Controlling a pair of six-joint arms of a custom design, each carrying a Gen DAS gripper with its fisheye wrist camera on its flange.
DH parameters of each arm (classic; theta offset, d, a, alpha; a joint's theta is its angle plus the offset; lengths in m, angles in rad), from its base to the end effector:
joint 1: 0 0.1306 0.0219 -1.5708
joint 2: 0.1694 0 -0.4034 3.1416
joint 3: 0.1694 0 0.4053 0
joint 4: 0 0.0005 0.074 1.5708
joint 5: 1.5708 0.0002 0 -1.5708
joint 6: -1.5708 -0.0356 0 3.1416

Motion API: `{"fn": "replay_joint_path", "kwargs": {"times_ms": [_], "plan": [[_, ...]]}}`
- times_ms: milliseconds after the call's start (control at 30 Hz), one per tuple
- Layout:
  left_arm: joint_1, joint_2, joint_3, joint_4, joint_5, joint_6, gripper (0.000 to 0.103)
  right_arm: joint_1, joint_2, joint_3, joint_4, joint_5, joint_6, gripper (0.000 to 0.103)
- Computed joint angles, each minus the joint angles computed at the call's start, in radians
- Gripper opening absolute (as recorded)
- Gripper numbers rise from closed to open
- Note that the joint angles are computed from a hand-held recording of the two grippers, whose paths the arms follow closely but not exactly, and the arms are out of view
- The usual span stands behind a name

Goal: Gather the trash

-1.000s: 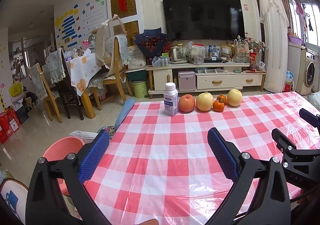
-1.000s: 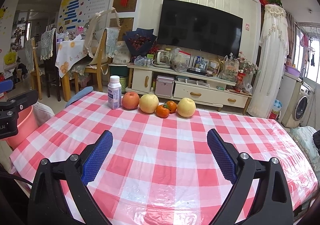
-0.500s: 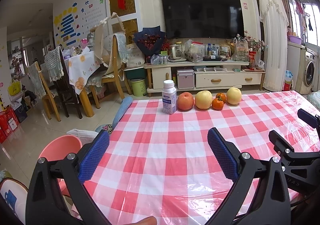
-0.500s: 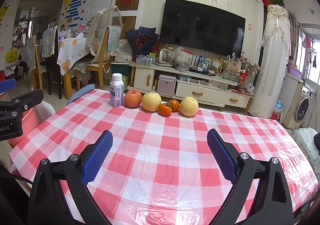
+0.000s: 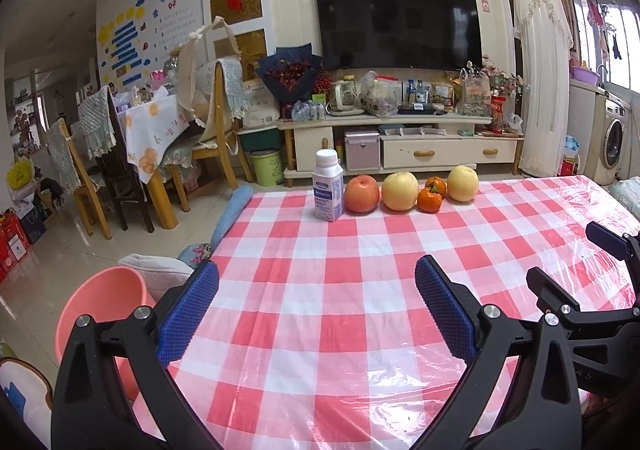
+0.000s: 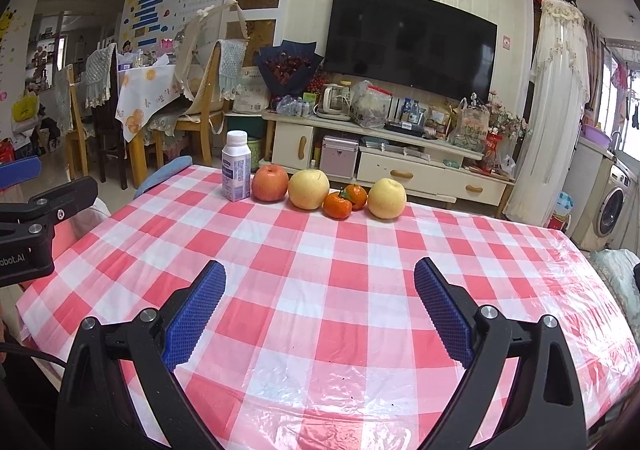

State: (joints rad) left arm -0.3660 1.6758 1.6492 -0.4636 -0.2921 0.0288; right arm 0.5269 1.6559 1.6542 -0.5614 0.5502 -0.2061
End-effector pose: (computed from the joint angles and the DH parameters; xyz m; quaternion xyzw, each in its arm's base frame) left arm 0.5933 -0.2169 0.4571 0.0686 0.8490 0.0226 0.5235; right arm 0.5428 0.2937 0.4644 -0.0051 0.8529 -0.0556 0.5190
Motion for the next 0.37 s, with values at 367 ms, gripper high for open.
{"fn": "replay_joint_path", "kwargs": {"times_ms": [367], "plan": [[0.029, 0.13, 0.159, -0.108, 0.029, 0.037, 0.099, -0.03, 0.099, 0.101, -0.101, -0.071, -0.049, 0.094]]}}
